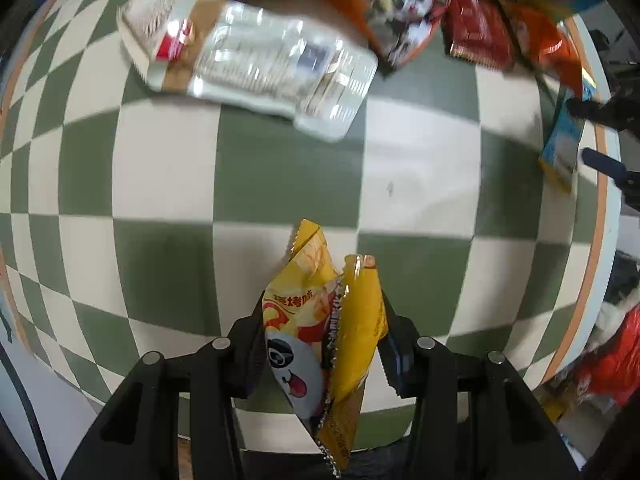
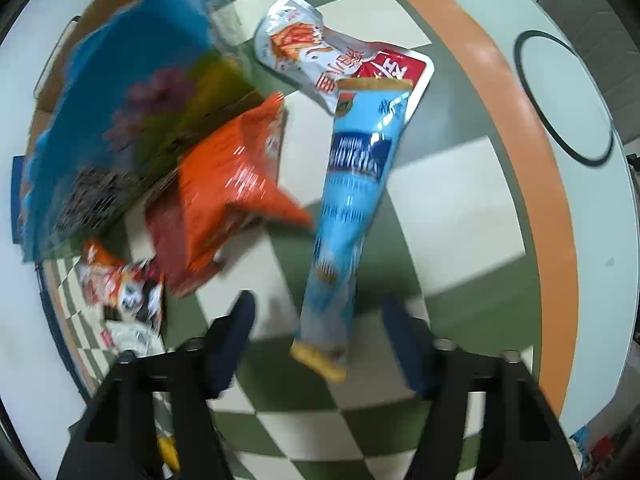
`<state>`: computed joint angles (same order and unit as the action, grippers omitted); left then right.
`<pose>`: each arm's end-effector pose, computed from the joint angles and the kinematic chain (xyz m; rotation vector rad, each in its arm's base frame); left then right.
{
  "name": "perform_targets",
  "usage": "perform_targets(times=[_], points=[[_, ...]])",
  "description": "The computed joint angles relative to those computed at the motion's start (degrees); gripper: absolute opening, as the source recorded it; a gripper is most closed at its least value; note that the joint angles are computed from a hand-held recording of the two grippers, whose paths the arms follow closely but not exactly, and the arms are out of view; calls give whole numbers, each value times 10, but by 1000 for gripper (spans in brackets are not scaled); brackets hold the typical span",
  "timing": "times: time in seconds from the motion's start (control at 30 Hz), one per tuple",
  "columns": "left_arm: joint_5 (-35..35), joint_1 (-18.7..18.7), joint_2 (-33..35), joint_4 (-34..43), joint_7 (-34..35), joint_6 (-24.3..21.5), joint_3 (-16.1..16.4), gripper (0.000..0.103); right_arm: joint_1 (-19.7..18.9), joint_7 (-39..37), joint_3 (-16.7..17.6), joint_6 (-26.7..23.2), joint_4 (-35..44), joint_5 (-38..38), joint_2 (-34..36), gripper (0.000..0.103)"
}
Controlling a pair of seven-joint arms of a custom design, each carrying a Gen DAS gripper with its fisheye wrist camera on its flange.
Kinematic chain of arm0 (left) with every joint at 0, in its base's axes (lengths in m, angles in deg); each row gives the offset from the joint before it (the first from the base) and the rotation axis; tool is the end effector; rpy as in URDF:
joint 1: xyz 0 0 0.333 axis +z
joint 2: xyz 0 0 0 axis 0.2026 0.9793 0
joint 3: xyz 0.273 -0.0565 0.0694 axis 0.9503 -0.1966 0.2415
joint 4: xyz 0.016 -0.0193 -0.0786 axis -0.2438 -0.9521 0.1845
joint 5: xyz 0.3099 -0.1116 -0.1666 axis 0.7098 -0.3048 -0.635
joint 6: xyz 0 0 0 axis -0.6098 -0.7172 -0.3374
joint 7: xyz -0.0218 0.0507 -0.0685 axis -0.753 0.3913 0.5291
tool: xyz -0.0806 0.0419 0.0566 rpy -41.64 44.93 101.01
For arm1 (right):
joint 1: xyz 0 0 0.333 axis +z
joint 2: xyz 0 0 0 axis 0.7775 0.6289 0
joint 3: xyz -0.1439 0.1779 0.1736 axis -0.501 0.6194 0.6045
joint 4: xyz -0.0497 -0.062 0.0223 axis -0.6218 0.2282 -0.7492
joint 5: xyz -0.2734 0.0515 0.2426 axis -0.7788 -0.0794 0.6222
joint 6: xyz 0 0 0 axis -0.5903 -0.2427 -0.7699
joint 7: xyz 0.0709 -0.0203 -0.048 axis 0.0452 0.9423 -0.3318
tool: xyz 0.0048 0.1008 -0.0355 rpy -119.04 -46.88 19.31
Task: Organize snacks
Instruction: 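Grasp the yellow chip bag with the left tool while the right tool grasps the blue Nestle tube, then lower the chip bag and blue tube into the box and open both tools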
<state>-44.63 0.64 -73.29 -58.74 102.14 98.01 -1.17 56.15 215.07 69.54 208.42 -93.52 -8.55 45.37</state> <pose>0.4798 -0.2117 0.4133 1.6313 -2.4808 -0.1314 0.4709 0.0401 0.3631 -1.0612 2.7334 0.2569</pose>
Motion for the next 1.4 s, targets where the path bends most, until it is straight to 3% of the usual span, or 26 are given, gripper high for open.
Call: perform_targets(times=[0.13, 0.23, 0.37, 0.73, 0.97, 1.17, 1.4], points=[[4, -5, 15, 35, -20, -1, -5, 44, -5, -26, -9, -7, 32, 4, 42, 41], [2, -9, 25, 59, -28, 0, -9, 44, -6, -34, -8, -14, 59, -26, 63, 23], [5, -16, 30, 82, -32, 6, -14, 44, -4, -31, -7, -8, 58, -48, 61, 17], [-26, -12, 23, 135, 17, -13, -12, 44, 11, 4, 20, -21, -10, -94, -42, 15], [-59, -5, 17, 190, 59, -45, -9, 44, 42, 51, 46, -27, -58, -94, -155, 15], [-89, -3, 20, 244, 73, -53, -8, 44, 37, 50, 60, -39, -30, -89, -192, 15], [-103, -1, 67, 344, 62, -49, -12, 44, 32, 23, 55, -43, 54, -95, -170, 15]])
